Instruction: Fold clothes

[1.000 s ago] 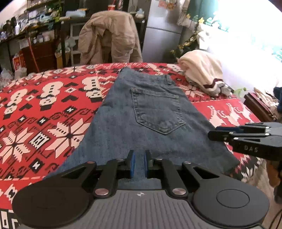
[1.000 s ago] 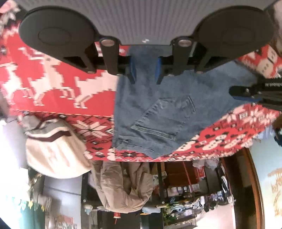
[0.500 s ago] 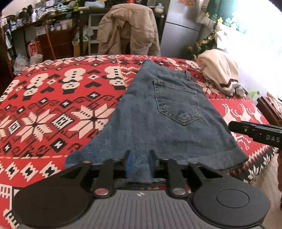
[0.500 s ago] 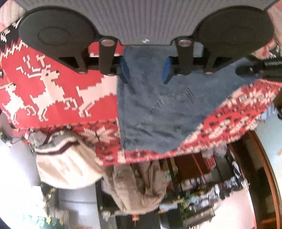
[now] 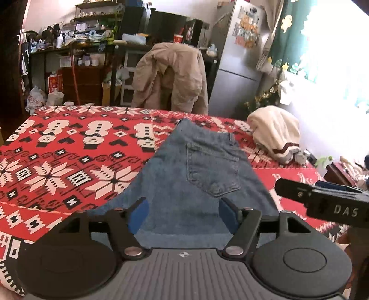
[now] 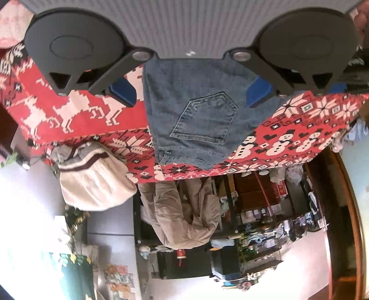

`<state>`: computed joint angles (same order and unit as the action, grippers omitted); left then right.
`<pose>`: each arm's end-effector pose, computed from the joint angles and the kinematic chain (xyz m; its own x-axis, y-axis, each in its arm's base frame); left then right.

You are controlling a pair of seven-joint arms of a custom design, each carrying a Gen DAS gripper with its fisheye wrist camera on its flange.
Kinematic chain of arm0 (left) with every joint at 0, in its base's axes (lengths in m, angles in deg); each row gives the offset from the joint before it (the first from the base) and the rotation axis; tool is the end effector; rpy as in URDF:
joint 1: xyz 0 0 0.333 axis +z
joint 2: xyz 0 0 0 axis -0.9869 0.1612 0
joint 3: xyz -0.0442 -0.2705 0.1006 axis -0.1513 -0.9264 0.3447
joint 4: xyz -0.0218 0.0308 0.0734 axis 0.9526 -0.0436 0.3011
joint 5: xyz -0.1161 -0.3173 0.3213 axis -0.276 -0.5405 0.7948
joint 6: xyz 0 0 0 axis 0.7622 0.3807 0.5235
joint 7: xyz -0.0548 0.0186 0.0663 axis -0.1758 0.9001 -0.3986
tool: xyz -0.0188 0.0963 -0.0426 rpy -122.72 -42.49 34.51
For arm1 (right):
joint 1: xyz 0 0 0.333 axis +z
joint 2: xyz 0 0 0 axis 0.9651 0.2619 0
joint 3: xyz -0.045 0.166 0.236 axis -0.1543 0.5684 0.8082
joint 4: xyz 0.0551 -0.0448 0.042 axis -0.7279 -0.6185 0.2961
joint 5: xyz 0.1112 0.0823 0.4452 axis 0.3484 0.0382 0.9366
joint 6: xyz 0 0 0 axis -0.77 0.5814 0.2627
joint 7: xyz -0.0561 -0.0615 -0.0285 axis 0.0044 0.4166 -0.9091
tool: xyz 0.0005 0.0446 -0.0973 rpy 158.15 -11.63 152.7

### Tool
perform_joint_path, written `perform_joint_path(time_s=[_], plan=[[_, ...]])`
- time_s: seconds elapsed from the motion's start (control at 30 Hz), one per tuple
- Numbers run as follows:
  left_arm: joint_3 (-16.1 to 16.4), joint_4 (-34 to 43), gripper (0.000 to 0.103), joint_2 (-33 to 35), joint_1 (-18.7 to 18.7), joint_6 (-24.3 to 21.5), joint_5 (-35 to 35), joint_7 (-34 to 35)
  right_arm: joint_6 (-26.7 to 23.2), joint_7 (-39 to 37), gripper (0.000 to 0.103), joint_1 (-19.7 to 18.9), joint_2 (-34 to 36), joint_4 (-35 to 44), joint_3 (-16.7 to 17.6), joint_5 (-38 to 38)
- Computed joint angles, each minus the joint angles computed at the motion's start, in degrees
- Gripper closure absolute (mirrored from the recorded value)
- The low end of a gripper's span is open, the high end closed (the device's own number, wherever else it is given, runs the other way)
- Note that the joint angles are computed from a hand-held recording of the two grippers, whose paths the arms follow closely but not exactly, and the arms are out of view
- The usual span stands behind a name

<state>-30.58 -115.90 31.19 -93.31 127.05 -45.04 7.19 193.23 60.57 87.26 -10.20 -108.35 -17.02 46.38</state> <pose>0.4395 -0.1845 0.5186 -0.2175 -0.9572 0.1912 -0.6011 -0.0230 -0.7988 0.3976 0.2180 0.5416 0.0129 -0.9941 -0.1074 -0.5295 0.0843 -0.8441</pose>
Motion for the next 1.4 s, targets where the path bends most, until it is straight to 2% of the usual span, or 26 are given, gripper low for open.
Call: perform_joint_path(time_s=[0.1,0.2,0.23,0.33,0.43,0.5,0.53,0.6,0.63,0.67,0.73,0.77,0.8,0.83,0.87,0.9,1.0,1.03,1.07,1.13,1.2,1.4], plan=[[-1.02,1.52,0.022,0.59,1.6,-1.23,1.5,-0.04,0.7,-1.7,0.001,1.23,0.16,-0.01,-1.86,0.96],[-0.9,3.66,0.022,2.31,2.71,-2.01,2.54,-0.08,-1.02,-8.18,0.001,7.26,2.7,1.86,-8.81,7.43],[-0.62,4.42,0.022,3.04,2.87,-2.16,2.7,0.14,-2.44,-8.78,0.001,7.71,3.9,3.1,-9.46,9.52],[-0.86,7.15,0.025,6.1,4.39,-1.7,3.47,-0.23,-3.37,-4.85,0.001,3.34,8.02,6.47,-6.56,10.73],[-1.9,10.44,0.031,9.92,6.75,-0.89,4.83,-1.95,-2.71,-6.14,0.001,2.27,12.51,9.76,-7.16,10.65],[-2.38,13.41,0.033,12.95,8.2,-1.93,6.02,-3.37,-2.81,-5.14,0.001,0.29,15.98,12.77,-6.06,9.27],[-1.5,15.02,0.037,14.79,7.68,-2.17,5.56,-3.18,-1.16,-6.86,0.001,1.26,17.74,13.82,-7.57,10.35],[0.28,18.24,0.046,18.35,6.43,-2.64,4.04,-2.3,3.24,-14.19,0.001,5.59,21.22,15.68,-12.66,15.91],[0.87,19.75,0.054,19.94,6.03,-2.98,3.38,-1.92,4.03,-16.05,0.001,5.87,22.97,17.13,-13.2,16.46],[1.46,21.23,0.059,21.55,5.43,-3.25,2.43,-1.29,4.27,-16.85,0.001,4.8,24.73,18.81,-12.41,15.77],[2.47,24.26,0.077,24.72,4.32,-3.88,0.12,0.24,4.63,-18.07,0.001,2.82,28.2,22.25,-10.99,13.88],[2.86,25.82,0.08,26.28,3.88,-4.27,-1.15,1.08,4.77,-18.52,0.002,1.92,29.92,24.02,-10.38,12.7],[2.9,27.03,0.084,27.66,3.65,-4.18,-2.18,1.41,3.84,-21.62,0.003,2.9,31.82,26.11,-11.32,14.21],[2.85,28.17,0.087,28.98,3.46,-4.0,-3.15,1.62,2.34,-26.0,0.009,4.34,33.78,28.42,-12.61,17.13],[2.8,29.33,0.089,30.31,3.29,-3.83,-4.14,1.85,0.69,-30.29,0.019,5.28,35.75,30.84,-13.45,20.06],[2.61,30.53,0.093,31.64,3.27,-3.8,-4.72,1.6,-1.1,-34.38,0.023,5.73,37.74,33.37,-13.89,22.86],[2.05,34.43,0.097,35.91,3.15,-3.3,-6.64,0.83,-2.3,-41.16,0.052,4.86,43.23,39.2,-12.99,27.78],[1.94,35.73,0.099,37.26,3.07,-3.13,-7.92,1.29,-3.25,-43.87,0.074,4.55,45.22,41.42,-12.6,30.36],[1.78,37.04,0.1,38.57,3.04,-3.01,-9.33,1.91,-4.31,-46.4,0.089,4.1,47.22,43.73,-12.08,32.72],[1.44,39.86,0.1,41.36,3.24,-3.95,-11.04,2.13,-6.3,-51.18,0.094,2.88,51.33,48.44,-10.75,37.26],[1.31,42.16,0.1,43.53,3.47,-5.58,-10.31,0.64,-7.57,-55.44,0.095,1.57,55.33,52.81,-9.21,40.63],[1.45,44.04,0.101,45.95,3.76,-10.02,-4.79,-2.66,-10.87,-56.41,0.096,-0.16,66.35,64.34,-6.91,40.19]])
